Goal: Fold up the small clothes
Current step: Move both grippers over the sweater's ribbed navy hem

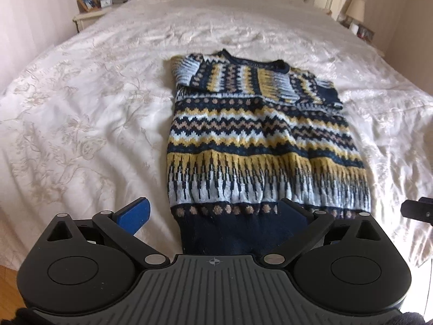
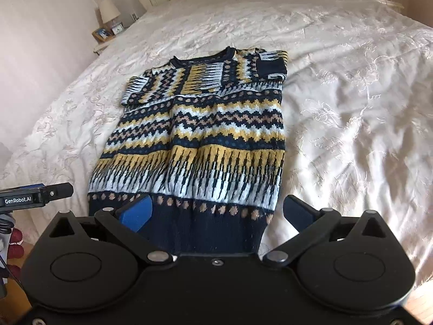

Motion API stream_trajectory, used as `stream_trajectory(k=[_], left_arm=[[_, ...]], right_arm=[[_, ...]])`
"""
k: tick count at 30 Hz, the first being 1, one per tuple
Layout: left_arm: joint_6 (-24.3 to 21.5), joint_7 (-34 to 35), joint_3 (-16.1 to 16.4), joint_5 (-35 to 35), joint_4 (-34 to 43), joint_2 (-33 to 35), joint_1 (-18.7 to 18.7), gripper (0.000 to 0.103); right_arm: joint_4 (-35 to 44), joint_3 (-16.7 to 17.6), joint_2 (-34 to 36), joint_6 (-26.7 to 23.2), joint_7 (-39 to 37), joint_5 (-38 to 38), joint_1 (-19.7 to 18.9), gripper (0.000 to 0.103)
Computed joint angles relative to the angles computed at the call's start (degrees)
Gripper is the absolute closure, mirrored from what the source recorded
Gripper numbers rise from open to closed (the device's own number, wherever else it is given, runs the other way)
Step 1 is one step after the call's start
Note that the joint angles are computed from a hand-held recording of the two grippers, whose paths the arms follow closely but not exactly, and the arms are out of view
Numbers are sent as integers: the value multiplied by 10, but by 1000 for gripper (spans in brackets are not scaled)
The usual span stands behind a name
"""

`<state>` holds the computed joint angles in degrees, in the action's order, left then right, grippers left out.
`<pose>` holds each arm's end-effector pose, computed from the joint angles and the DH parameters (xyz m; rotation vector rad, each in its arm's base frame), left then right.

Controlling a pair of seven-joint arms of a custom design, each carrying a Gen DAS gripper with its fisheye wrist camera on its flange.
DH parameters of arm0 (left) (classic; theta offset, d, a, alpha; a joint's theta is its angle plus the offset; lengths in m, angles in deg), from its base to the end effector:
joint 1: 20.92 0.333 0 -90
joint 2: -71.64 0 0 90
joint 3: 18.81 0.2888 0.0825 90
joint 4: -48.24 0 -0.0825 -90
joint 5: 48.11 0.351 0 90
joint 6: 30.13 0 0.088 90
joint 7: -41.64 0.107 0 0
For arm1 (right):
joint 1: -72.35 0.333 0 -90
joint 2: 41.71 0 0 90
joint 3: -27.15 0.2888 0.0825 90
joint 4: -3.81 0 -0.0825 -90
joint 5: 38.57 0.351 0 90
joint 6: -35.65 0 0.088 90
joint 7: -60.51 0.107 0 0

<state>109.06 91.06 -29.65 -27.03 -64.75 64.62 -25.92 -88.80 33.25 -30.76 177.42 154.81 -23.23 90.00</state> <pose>0.5181 -0.1506 0.5702 -2.0203 1.6227 -0.6003 0.5807 0.2481 0.5696 -1.8719 1.5669 -0.1631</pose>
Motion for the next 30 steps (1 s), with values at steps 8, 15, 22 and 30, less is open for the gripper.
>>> stream_trajectory(k=[8,15,22,30], left_arm=[[7,-29,-13,18,-44,-44,-2,1],[1,-9,-18,13,-63,-63,-4,1],[5,-10,-24,20,-78,-70,-3,1],[21,-4,-25,32,-96,-57,-3,1]], right_arm=[[-76,3,-59,49,-28,29,3,0],[-133,-2,-96,78,-6,33,8,0],[-168,-6,-110,91,5,48,11,0],[-159,-4,-89,81,-5,62,11,0]])
